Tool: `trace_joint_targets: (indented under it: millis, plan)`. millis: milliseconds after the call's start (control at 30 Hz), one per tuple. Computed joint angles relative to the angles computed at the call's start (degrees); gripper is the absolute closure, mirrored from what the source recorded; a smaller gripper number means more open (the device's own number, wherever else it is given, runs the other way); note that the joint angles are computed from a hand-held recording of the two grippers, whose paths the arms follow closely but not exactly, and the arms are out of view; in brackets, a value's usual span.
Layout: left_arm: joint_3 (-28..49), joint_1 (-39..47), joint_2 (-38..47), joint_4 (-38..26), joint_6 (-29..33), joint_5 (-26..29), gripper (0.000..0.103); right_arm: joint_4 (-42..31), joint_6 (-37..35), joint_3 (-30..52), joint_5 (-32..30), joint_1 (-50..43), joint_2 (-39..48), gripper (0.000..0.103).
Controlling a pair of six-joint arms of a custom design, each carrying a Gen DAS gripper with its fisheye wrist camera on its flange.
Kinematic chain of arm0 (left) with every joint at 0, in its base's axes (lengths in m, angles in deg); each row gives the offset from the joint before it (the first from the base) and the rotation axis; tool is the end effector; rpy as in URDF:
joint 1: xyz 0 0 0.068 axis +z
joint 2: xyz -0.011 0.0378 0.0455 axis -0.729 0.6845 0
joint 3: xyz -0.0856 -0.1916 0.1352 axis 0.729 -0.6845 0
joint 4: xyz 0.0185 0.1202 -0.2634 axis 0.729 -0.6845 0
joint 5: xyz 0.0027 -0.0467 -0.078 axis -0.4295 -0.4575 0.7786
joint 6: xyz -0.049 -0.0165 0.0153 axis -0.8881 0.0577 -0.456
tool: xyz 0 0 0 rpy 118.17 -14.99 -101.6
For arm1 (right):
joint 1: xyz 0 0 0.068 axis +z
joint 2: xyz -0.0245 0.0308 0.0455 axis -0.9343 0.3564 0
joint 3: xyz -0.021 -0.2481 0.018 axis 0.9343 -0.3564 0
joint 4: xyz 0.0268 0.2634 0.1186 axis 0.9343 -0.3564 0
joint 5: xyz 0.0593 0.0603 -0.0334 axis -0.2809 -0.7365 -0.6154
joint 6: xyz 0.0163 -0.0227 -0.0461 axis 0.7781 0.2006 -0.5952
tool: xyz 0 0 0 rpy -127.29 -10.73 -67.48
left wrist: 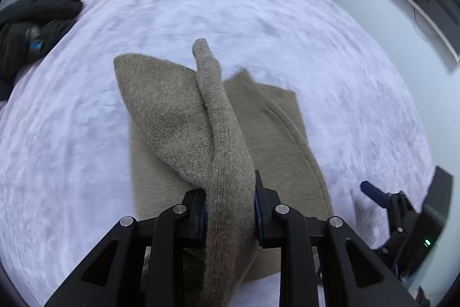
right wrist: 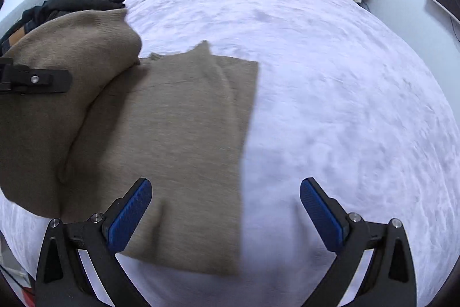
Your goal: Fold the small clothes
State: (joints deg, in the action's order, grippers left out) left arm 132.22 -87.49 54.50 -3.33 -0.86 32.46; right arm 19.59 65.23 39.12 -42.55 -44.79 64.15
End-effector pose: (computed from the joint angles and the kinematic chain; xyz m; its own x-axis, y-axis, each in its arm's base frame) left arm 0.2597 -0.2144 0.2953 -0.9051 -0.1374 -0.4023 -0.0801 0.9845 -0.1561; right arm 0.2481 0.1132 0.2436 -0.7815 -0.3179 -0.5368 -0.4004 0.9154 0.0408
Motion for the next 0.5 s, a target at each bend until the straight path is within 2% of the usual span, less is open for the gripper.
trace_joint_targets:
  millis: [133,233,267,300,367,433,500]
  plan:
    - [7.52,-1.93,12.37,-0.05,-2.44,1.48,0.077,-0.37,-4.27,-2.29,-2.97,-6.39,-1.6,0.001]
    - [7.86,-3.07,14.78,2.24,-3.98,0.19,0.074,-0.43,-6.26,-3.76,-5.8,-10.09,-2.37,0.001]
    - [6.44,-3.13,13.87,4.06,-4.34,0.13,0.07,-0.1,-6.79,-3.96,-6.62,-10.94,-1.95,0.001]
    - [4.73,-3.02,12.69,6.0,-4.94,0.72,0.056,-0.53,-7.51,-4.31,-7.62,-11.92,-2.44,0.001]
    - [1.65,-2.12,10.13,9.76,-6.09,3.69,0.037,-0.56,-8.97,-4.75,-9.53,-13.68,-2.79,0.001]
    - [2.82,-2.47,10.39,8.98,-6.72,3.38,0.037,-0.13,-9.21,-6.18,-9.87,-13.96,-4.09,0.001]
    - [4.28,-2.4,10.31,7.45,-5.87,5.49,0.037,-0.82,-10.15,-7.0,-11.4,-15.29,-5.67,0.001]
